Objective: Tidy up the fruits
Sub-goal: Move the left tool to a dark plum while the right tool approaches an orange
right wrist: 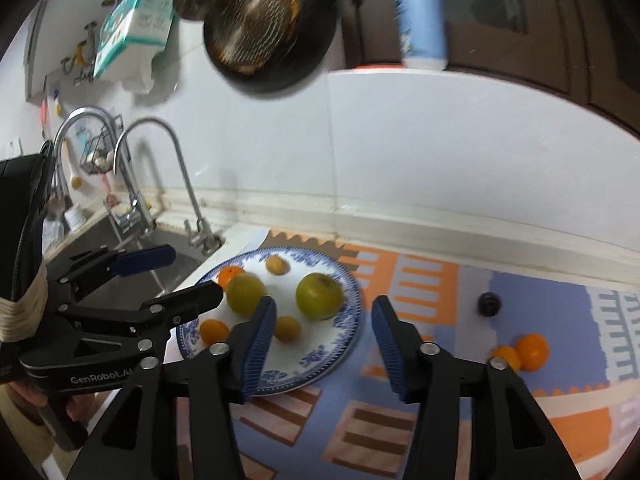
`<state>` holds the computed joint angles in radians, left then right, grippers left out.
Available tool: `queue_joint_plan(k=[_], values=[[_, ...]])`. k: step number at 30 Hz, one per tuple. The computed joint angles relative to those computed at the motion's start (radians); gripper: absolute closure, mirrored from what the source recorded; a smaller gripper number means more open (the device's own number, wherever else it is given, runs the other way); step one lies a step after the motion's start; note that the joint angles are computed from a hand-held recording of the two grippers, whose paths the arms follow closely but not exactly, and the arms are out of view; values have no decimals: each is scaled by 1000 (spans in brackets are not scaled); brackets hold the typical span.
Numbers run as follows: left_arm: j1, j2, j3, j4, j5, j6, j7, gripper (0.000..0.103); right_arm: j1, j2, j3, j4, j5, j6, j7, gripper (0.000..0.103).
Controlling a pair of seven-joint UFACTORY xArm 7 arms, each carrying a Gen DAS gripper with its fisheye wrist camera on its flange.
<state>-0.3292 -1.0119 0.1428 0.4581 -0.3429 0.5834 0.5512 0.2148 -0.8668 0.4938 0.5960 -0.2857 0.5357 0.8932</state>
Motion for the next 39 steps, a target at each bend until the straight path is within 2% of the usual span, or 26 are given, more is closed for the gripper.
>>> queue_joint_plan(k=[10,18,23,29,36,39], values=[[-96,-22,-46,15,-32,-19,-22,23,-5,-205,-7,-25,-4,171,-4,51],[-207,86,-56,76,-60,-88,-3,21,-63,-325,-16,-40,10,294,14,51],[-281,195,-46,136,-78,-128,65,21,-103,-357,-28,-51,21,353,42,50],[-332,332,-40,228,-122,-103,153,21,-133,-346,-53,-61,36,384,73,50],[-343,501,-45,338,-233,-24,292,21,-142,-323,-106,-118,72,361,133,51],[-322,566,-71,372,-252,-13,344,23,-144,-314,-119,-140,82,357,159,51]])
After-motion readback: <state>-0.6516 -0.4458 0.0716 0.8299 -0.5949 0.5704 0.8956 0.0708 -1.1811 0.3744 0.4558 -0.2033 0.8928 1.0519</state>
